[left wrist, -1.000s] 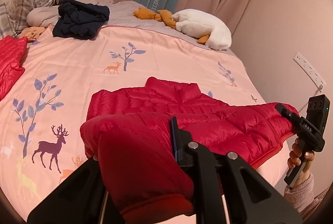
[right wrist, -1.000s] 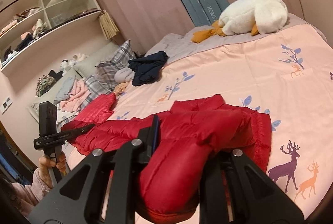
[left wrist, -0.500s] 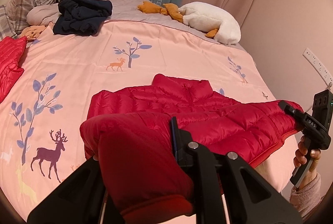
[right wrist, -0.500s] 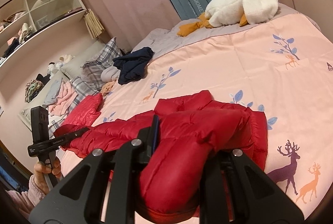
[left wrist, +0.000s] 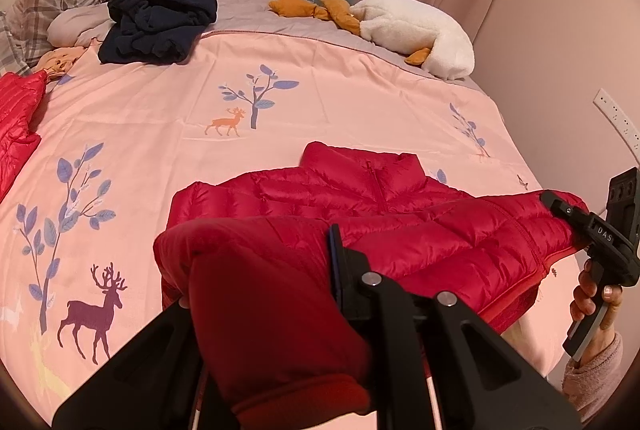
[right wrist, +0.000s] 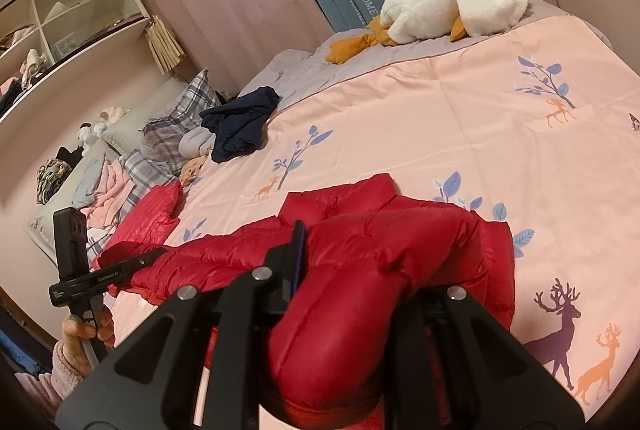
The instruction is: Fold large clothes
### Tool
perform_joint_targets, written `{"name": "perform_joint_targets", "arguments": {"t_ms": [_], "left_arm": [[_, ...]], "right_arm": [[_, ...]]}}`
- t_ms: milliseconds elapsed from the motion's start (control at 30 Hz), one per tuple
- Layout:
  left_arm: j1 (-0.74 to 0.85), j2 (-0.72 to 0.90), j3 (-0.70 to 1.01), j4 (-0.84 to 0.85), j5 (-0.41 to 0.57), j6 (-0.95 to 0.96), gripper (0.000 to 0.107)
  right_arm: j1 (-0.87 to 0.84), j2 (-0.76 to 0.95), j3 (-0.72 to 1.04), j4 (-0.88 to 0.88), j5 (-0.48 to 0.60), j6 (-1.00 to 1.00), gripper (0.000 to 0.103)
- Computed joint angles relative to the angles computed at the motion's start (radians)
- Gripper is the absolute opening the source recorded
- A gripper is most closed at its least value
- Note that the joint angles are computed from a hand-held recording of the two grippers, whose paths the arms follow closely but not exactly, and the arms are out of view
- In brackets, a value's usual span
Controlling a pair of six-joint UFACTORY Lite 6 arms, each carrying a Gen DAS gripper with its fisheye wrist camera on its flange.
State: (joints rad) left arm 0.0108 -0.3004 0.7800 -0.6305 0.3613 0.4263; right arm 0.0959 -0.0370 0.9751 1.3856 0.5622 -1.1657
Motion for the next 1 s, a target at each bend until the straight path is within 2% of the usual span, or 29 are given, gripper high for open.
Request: {"name": "perform_joint_targets", "arguments": {"t_ms": [1000], "left_arm": [[-0.040, 0.334, 0.233, 0.157, -0.093, -0.144, 0.013]], "right_arm": [[0.025, 0.307, 0.219, 0.035, -0.091, 0.014, 0.016]]}}
